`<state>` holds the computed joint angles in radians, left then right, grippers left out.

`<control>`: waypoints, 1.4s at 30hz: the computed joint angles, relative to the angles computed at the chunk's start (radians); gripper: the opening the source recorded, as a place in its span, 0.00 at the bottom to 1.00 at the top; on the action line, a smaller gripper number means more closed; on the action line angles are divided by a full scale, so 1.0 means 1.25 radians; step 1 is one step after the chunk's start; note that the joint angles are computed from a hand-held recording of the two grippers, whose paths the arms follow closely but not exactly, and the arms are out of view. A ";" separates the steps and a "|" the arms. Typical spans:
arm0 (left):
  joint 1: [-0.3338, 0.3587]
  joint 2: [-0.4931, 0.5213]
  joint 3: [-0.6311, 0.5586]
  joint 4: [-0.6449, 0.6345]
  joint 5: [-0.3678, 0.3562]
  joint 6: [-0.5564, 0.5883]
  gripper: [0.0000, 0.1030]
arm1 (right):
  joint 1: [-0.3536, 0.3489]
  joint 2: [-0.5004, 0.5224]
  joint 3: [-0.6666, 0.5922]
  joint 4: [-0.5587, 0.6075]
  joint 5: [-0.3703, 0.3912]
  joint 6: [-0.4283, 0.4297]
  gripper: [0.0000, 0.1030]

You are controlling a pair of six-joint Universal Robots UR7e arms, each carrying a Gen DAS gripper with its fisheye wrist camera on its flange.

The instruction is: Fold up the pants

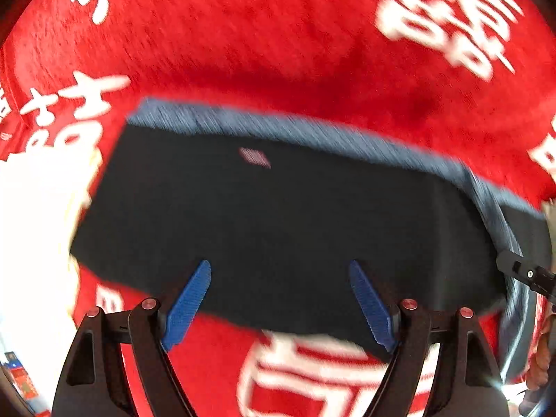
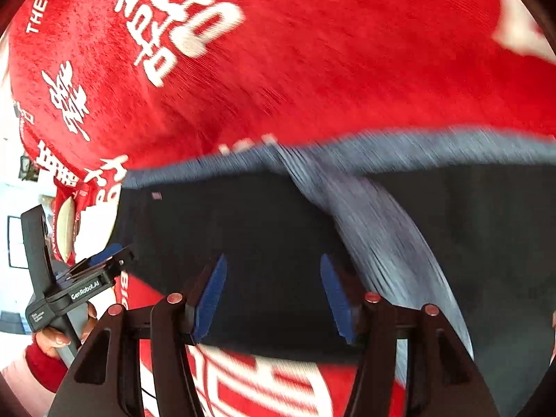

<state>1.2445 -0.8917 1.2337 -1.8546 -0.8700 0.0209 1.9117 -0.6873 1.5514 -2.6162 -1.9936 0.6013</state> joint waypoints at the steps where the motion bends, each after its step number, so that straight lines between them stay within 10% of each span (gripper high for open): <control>1: -0.008 -0.019 0.034 0.003 -0.001 -0.012 0.80 | 0.007 -0.020 0.035 -0.003 -0.009 0.025 0.59; 15: -0.094 -0.177 0.310 0.017 -0.125 -0.033 0.80 | 0.118 -0.214 0.345 -0.021 -0.124 0.350 0.59; 30: -0.132 -0.387 0.507 0.063 -0.127 -0.091 0.80 | 0.274 -0.300 0.488 0.110 -0.175 0.692 0.59; 42: -0.142 -0.362 0.519 0.047 -0.119 -0.091 0.80 | 0.269 -0.377 0.624 0.029 -0.189 0.712 0.59</control>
